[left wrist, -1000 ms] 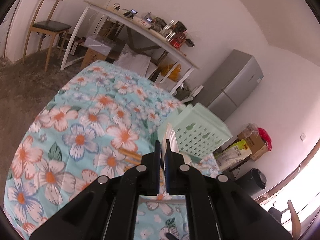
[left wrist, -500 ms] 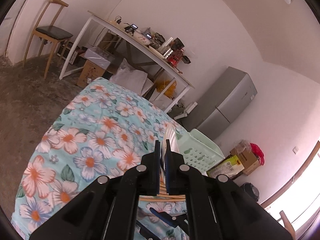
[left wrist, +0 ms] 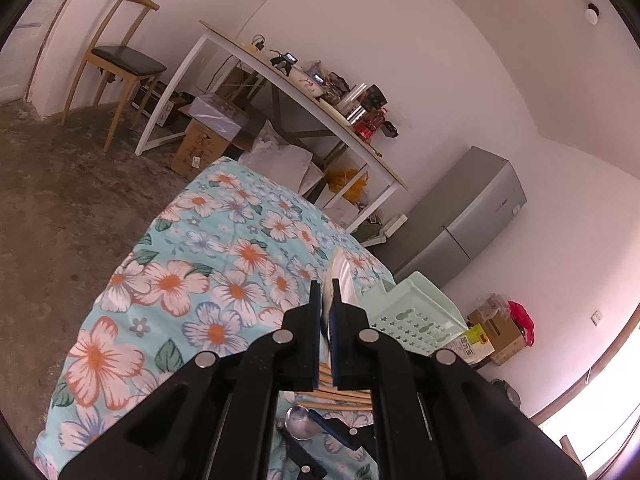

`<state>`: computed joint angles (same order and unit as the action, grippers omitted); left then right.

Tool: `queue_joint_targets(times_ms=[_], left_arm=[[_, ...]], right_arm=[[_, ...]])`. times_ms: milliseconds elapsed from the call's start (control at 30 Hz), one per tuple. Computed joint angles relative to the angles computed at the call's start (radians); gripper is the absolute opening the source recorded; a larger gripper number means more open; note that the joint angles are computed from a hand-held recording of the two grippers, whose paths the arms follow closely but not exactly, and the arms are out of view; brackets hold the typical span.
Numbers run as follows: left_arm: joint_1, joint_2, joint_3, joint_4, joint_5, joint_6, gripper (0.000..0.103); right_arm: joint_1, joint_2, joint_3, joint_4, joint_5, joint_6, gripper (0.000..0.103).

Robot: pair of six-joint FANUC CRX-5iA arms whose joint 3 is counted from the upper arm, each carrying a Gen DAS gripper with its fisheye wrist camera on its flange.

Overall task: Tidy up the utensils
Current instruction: 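Grasp the metal spoon with the right gripper while the left gripper carries the paddle toward the basket, then lower the paddle into the green basket with the left gripper while the right gripper lifts the spoon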

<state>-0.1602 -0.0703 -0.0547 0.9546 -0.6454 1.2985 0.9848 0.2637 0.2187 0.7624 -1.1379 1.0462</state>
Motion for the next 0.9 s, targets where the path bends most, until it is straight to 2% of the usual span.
queue_joint_targets(times_ms=[33, 100, 333, 600, 733, 800, 867, 900], left_arm=[[0.003, -0.004, 0.0, -0.009, 0.003, 0.007, 0.003], [0.01, -0.01, -0.001, -0.017, 0.002, 0.013, 0.003], [0.037, -0.036, 0.011, -0.085, 0.01, 0.062, 0.003], [0.039, -0.052, 0.038, -0.149, 0.023, 0.103, 0.003], [0.03, -0.056, 0.074, -0.248, 0.019, 0.188, 0.003], [0.024, -0.049, 0.107, -0.301, 0.006, 0.235, 0.003], [0.019, -0.044, 0.114, -0.276, 0.028, 0.255, 0.003], [0.014, -0.043, 0.108, -0.237, 0.04, 0.223, 0.003]], right_arm=[[-0.008, -0.002, 0.016, -0.039, 0.005, 0.008, 0.008], [-0.02, -0.019, 0.022, -0.083, 0.022, -0.02, 0.005], [-0.09, -0.154, 0.005, -0.272, 0.12, -0.125, 0.003], [-0.17, -0.346, -0.089, -0.279, 0.217, -0.336, 0.0], [-0.22, -0.45, -0.168, -0.289, 0.287, -0.489, 0.0], [-0.263, -0.511, -0.233, -0.321, 0.379, -0.597, 0.0], [-0.299, -0.538, -0.253, -0.381, 0.425, -0.622, 0.0], [-0.307, -0.549, -0.263, -0.383, 0.434, -0.642, 0.0]])
